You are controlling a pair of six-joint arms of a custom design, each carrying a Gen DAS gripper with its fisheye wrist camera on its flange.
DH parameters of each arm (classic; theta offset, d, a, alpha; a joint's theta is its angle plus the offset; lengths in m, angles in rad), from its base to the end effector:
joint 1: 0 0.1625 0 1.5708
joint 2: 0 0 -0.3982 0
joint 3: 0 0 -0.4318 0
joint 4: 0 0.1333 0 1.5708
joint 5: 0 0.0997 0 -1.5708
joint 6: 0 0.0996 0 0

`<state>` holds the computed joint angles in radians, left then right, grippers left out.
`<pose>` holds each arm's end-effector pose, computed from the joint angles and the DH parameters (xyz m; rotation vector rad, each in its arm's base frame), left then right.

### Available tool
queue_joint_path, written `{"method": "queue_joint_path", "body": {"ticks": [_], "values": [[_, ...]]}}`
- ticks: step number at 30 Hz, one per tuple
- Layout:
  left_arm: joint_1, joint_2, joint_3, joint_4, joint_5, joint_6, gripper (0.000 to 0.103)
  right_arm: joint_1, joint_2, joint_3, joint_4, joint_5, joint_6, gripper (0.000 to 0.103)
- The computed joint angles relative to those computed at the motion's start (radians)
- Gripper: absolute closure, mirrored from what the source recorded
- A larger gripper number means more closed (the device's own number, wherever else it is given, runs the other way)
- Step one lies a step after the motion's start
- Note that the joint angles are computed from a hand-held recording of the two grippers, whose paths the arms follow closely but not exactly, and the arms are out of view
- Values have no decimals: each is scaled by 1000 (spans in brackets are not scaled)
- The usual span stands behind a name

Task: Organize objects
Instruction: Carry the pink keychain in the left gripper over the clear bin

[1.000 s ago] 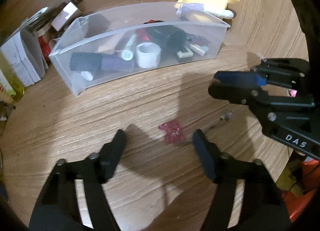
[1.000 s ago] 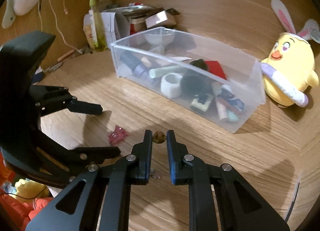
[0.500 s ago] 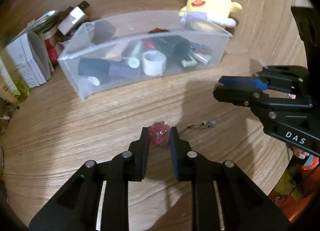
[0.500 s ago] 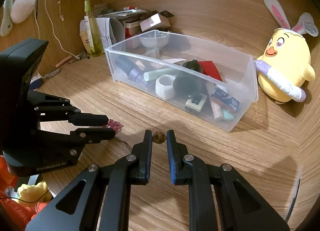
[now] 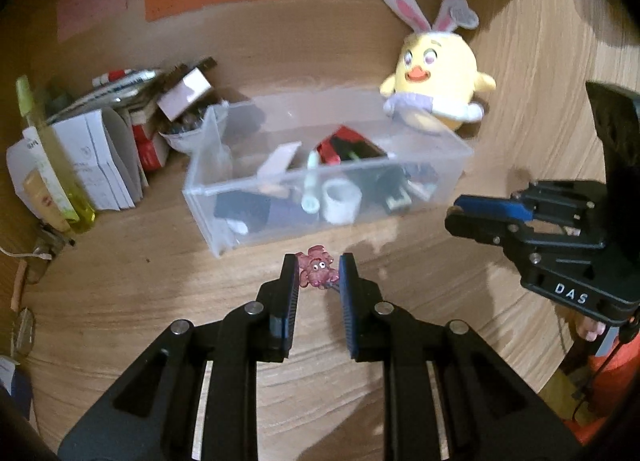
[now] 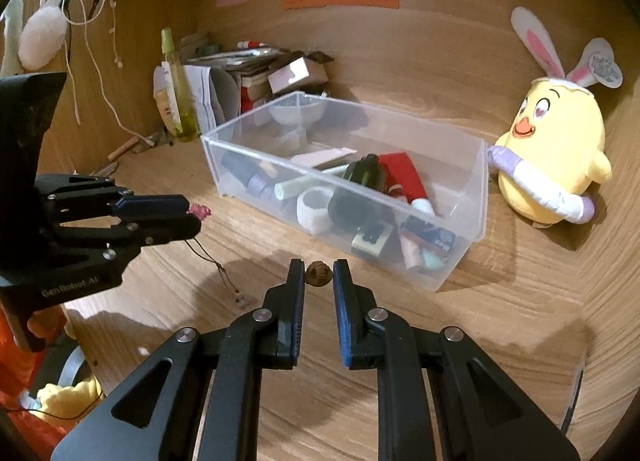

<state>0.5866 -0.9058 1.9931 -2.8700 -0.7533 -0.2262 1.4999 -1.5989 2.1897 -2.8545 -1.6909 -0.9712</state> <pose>-0.3509 -0.4805 0.0479 0.8047 2.3266 -0.8211 0.0865 -0.4947 0.3076 1.0804 -2.3654 0.7362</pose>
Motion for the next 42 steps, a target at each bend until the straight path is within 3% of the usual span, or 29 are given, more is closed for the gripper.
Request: {"method": "queue_joint_path", "body": {"ticks": [23,42], "values": [[4,11,-83,-174,38,100,83,27,38,-80,-43,55,45,90],[63,82,-240,-143,56,97,83,46,125,-183,-72,40,93,90]]}}
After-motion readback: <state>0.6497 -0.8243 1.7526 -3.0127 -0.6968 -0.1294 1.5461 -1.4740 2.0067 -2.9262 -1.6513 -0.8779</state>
